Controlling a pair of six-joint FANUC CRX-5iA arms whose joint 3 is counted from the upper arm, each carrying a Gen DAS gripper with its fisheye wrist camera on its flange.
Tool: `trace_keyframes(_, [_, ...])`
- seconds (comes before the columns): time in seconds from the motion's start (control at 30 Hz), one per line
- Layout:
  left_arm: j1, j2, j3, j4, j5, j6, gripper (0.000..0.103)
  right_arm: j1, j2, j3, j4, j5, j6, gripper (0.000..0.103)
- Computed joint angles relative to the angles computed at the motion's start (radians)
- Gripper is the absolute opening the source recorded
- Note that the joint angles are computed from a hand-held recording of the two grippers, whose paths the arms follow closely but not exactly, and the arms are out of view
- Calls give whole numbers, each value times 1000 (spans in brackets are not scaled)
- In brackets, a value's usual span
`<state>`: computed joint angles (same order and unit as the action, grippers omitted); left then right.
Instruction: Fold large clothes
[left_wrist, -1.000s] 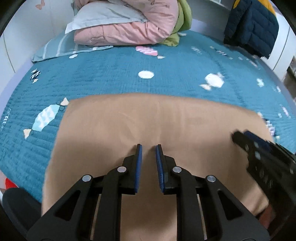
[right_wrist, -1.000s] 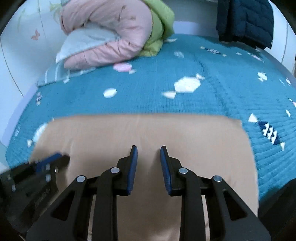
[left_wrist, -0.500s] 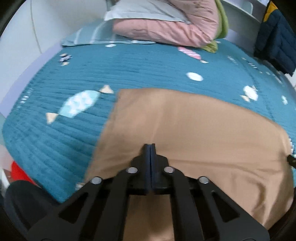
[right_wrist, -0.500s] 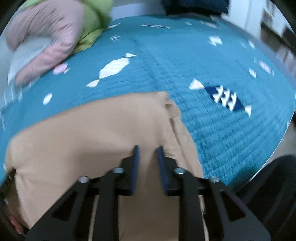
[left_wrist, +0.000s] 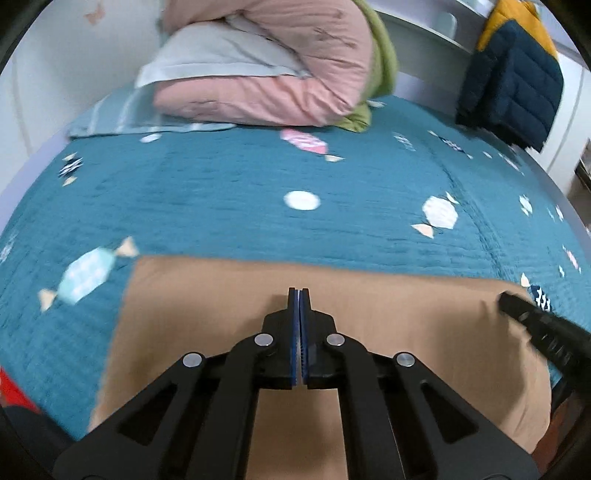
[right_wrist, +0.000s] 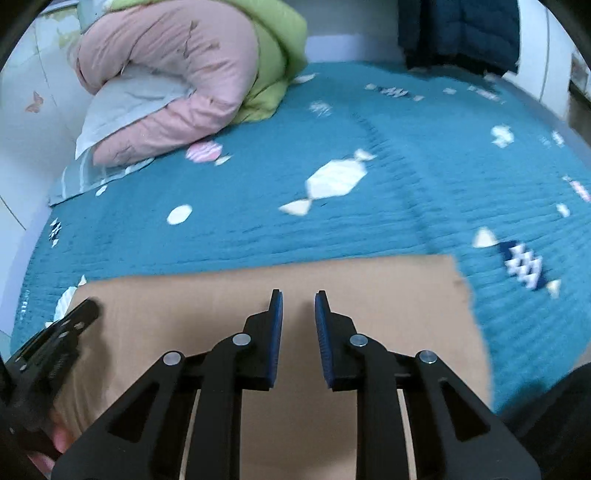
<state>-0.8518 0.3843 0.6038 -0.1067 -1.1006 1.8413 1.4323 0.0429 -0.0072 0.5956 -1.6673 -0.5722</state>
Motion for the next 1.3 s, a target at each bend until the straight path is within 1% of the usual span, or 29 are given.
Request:
trace_keyframes(0.03, [0, 24, 15, 7, -11, -2, 3, -14, 3, -7, -20, 13, 36, 17])
trace_keyframes(0.07, [0, 41, 23, 7, -23, -3, 2, -16, 8, -14, -27, 16, 59, 14])
trace_keyframes(0.1, [7, 45, 1, 28, -9, -22, 2, -15, 7, -28, -31, 15, 72, 13])
trace_keyframes(0.13, [13, 36, -31, 43, 21, -43, 2, -8, 7, -36, -29, 9, 65, 11])
trace_keyframes(0.17, [14, 24, -49, 32, 42, -51, 2, -4, 4, -41, -30, -5, 51, 8])
trace_keyframes(0.2, [2, 20, -40, -18, 35, -26, 2, -4, 4, -32, -43, -32, 37, 8])
trace_keyframes(0.23, [-23, 25, -1, -119, -5, 31, 2, -5, -5, -28, -60, -67, 3, 8])
trace_keyframes(0.27, [-41, 30, 29, -196, -44, 72, 2, -1, -21, -42, -70, -79, -40, 8])
trace_keyframes(0.3, [-39, 31, 37, -223, -65, 87, 2, 3, -50, -68, -83, -82, -99, 8])
trace_keyframes(0.33, [-31, 29, 36, -231, -78, 104, 2, 15, -102, -114, -95, -69, -191, 8])
trace_keyframes(0.37, [-19, 26, 32, -226, -85, 115, 2, 28, -136, -147, -96, -59, -249, 8])
trace_keyframes(0.4, [0, 21, 25, -213, -94, 138, 2, 48, -166, -174, -95, -59, -303, 4])
trace_keyframes(0.47, [20, 11, 19, -202, -108, 174, 2, 64, -167, -161, -104, -96, -315, 2])
trace_keyframes(0.5, [21, 7, 22, -209, -120, 190, 2, 69, -158, -139, -111, -122, -306, 3])
trace_keyframes(0.53, [19, 5, 29, -222, -134, 206, 2, 85, -163, -135, -96, -125, -311, 4])
trace_keyframes(0.57, [8, 2, 41, -251, -155, 229, 2, 103, -177, -147, -68, -107, -327, 7])
trace_keyframes(0.6, [-4, -1, 49, -274, -170, 243, 2, 133, -200, -171, -15, -70, -350, 7])
trace_keyframes(0.63, [-15, -14, 45, -286, -174, 244, 3, 152, -201, -168, 11, -55, -345, 7])
trace_keyframes(0.73, [-26, -73, -14, -207, -131, 179, 3, 155, -124, -62, 12, -68, -181, 9])
trace_keyframes(0.8, [-52, -81, -9, -183, -168, 133, 3, 160, -112, -48, 11, 5, -137, 9])
trace_keyframes(0.83, [-62, -80, -6, -173, -186, 114, 3, 161, -111, -55, 10, 78, -123, 9])
trace_keyframes(0.97, [-80, -77, -36, -125, -244, 72, 2, 129, -76, -28, -68, 210, -18, 9])
trace_keyframes(1.0, [-84, -70, -35, -130, -262, 69, 2, 120, -76, -31, -91, 240, -1, 9])
trace_keyframes(1.03, [-97, -54, -21, -157, -298, 57, 2, 109, -73, -28, -124, 248, 16, 9])
trace_keyframes(1.07, [-118, -34, 0, -203, -331, 34, 2, 104, -71, -25, -146, 237, 20, 2])
trace_keyframes(1.13, [-139, -34, -6, -250, -317, 29, 2, 104, -102, -61, -161, 239, -26, 2])
trace_keyframes(1.2, [-126, -39, -11, -230, -308, 32, 2, 116, -125, -75, -161, 184, -83, 0])
trace_keyframes(1.23, [-110, -46, -17, -210, -304, 40, 2, 125, -134, -74, -167, 127, -117, 0])
trace_keyframes(1.3, [-81, -60, -18, -219, -311, 91, 2, 149, -177, -108, -166, 70, -205, 0])
